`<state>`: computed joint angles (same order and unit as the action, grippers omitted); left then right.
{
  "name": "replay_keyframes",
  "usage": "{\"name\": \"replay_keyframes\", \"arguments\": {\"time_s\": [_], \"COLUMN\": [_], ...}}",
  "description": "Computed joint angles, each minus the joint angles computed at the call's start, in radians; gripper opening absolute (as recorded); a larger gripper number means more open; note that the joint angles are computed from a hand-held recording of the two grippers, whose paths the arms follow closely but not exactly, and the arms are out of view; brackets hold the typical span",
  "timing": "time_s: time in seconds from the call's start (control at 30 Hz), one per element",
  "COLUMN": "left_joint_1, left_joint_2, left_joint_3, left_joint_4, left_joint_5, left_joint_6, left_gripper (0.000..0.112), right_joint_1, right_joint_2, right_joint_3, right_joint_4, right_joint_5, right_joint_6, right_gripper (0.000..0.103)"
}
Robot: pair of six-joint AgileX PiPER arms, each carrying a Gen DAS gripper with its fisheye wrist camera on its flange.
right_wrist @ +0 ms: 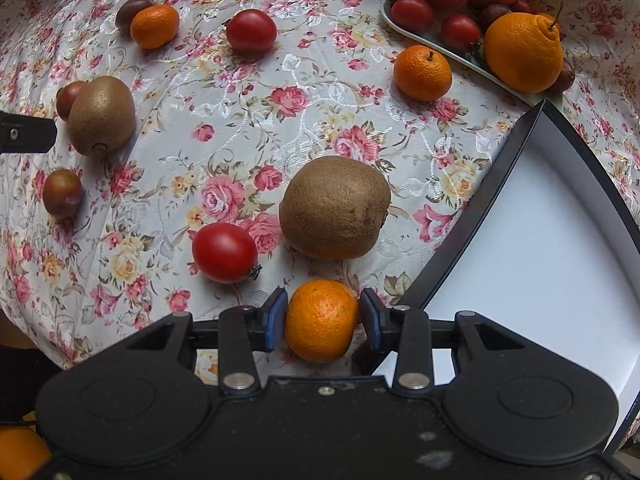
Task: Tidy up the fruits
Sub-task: 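Reach the right tool to the mandarin and close on it while the left tool moves toward the loose fruits, then grasp the red pear-shaped fruit with the left tool while the right tool lifts the mandarin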
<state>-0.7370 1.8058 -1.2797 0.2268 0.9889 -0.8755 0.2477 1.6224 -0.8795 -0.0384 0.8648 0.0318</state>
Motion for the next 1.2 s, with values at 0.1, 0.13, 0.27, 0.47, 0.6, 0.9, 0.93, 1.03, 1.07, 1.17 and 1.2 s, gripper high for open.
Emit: {"name": "replay_keyframes", "arguments": {"time_s": [0.1, 0.13, 0.27, 0.47, 0.6, 0.9, 0.93, 1.03, 1.07, 1.17, 1.2], "left_joint_1": [0.014, 0.018, 0.012, 0.005, -0.001, -0.016, -0.018, -0.026, -0.025, -0.02, -0.025], "left_joint_2": [0.004, 0.005, 0.005, 0.005, 0.011, 0.053, 0.058, 0.077, 0.081, 0.068, 0.071], "left_joint_3": [0.01, 0.015, 0.04, 0.077, 0.093, 0.1, 0.099, 0.096, 0.101, 0.119, 0.116], "left_joint_4": [-0.033, -0.045, -0.062, -0.065, -0.062, -0.08, -0.072, -0.049, -0.051, -0.051, -0.05], "left_joint_5": [-0.009, -0.013, -0.028, -0.055, -0.077, -0.118, -0.117, -0.117, -0.125, -0.151, -0.156], "left_joint_6": [0.027, 0.035, 0.035, 0.026, 0.012, 0.008, -0.003, -0.045, -0.053, -0.099, -0.111], "left_gripper": [0.08, 0.08, 0.08, 0.08, 0.08, 0.076, 0.076, 0.072, 0.072, 0.068, 0.062], "right_joint_1": [0.005, -0.003, -0.063, -0.123, -0.132, -0.099, -0.097, -0.091, -0.085, -0.04, -0.016], "right_joint_2": [-0.008, -0.011, -0.017, -0.049, -0.064, -0.122, -0.126, -0.135, -0.142, -0.143, -0.142], "right_joint_3": [0.011, 0.011, -0.016, -0.058, -0.081, -0.066, -0.066, -0.052, -0.042, -0.029, -0.028], "right_joint_4": [0.005, 0.018, 0.123, 0.264, 0.323, 0.34, 0.338, 0.346, 0.344, 0.259, 0.207], "right_joint_5": [-0.017, -0.018, 0.017, 0.054, 0.038, -0.084, -0.095, -0.14, -0.163, -0.209, -0.219], "right_joint_6": [0.003, -0.004, -0.053, -0.104, -0.075, 0.073, 0.095, 0.138, 0.165, 0.293, 0.348], "right_gripper": [0.037, 0.037, 0.037, 0.037, 0.037, 0.037, 0.037, 0.037, 0.037, 0.037, 0.037]}}
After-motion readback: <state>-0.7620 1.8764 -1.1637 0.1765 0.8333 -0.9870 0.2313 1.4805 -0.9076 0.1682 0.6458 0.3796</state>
